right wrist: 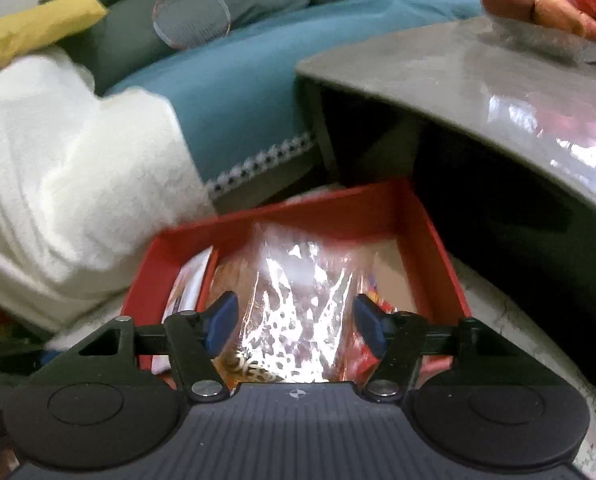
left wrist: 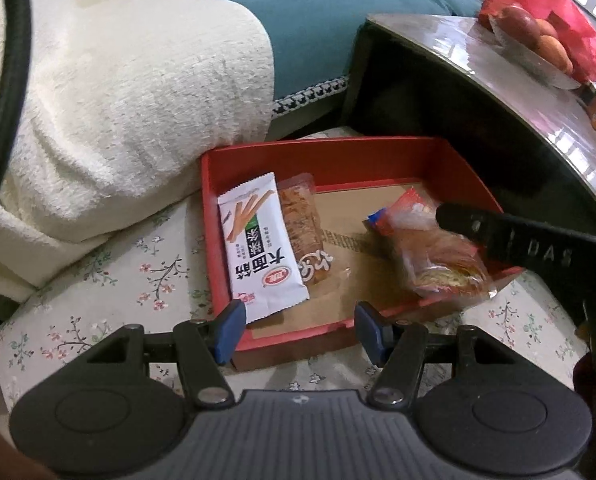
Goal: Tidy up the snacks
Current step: 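Open the left tool to drop the breadstick packet while the right tool releases the pastry bag into the box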
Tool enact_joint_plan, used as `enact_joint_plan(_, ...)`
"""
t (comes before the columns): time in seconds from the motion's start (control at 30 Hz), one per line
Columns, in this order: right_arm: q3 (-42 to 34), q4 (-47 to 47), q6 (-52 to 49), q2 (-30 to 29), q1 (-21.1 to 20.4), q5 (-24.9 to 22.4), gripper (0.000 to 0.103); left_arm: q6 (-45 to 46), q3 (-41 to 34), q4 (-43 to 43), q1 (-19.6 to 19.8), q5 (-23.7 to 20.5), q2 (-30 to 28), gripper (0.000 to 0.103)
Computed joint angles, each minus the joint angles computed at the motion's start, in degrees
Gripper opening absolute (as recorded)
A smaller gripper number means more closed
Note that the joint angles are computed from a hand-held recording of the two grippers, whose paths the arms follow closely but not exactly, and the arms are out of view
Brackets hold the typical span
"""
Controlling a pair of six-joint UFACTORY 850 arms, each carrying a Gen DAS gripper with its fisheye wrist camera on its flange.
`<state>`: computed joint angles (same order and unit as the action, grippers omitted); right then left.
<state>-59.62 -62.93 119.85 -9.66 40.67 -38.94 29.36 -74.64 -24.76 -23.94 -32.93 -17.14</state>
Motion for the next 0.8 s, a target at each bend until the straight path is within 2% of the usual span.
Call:
enact_joint_plan(0.2, 0.3, 0.9, 0.2, 0.4, -0.8, 2.0, 0.072, -0.1, 0.3, 0.4, 0.1, 0.5, 0.3, 0.053)
enact_joint_plan(0.5, 0.5, 1.0, -1.1, 1.1, 1.2, 0.3, 0.079, -2.5, 1.6, 2.8, -0.3, 1.6, 1.7, 0.055)
enact_joint_plan(0.63, 0.6, 2.2, -1.8, 1.3, 1.4, 0.1, 0.081, -4.1, 2.5, 4.7, -0.6, 2.8, 2.7, 0.061)
enact_joint_plan(0.8, 1.0, 3.1, -2.6, 1.9, 2.0, 0.1, 0.084, -4.9, 3.1, 5.4, -0.8, 2.8, 3.5, 0.062)
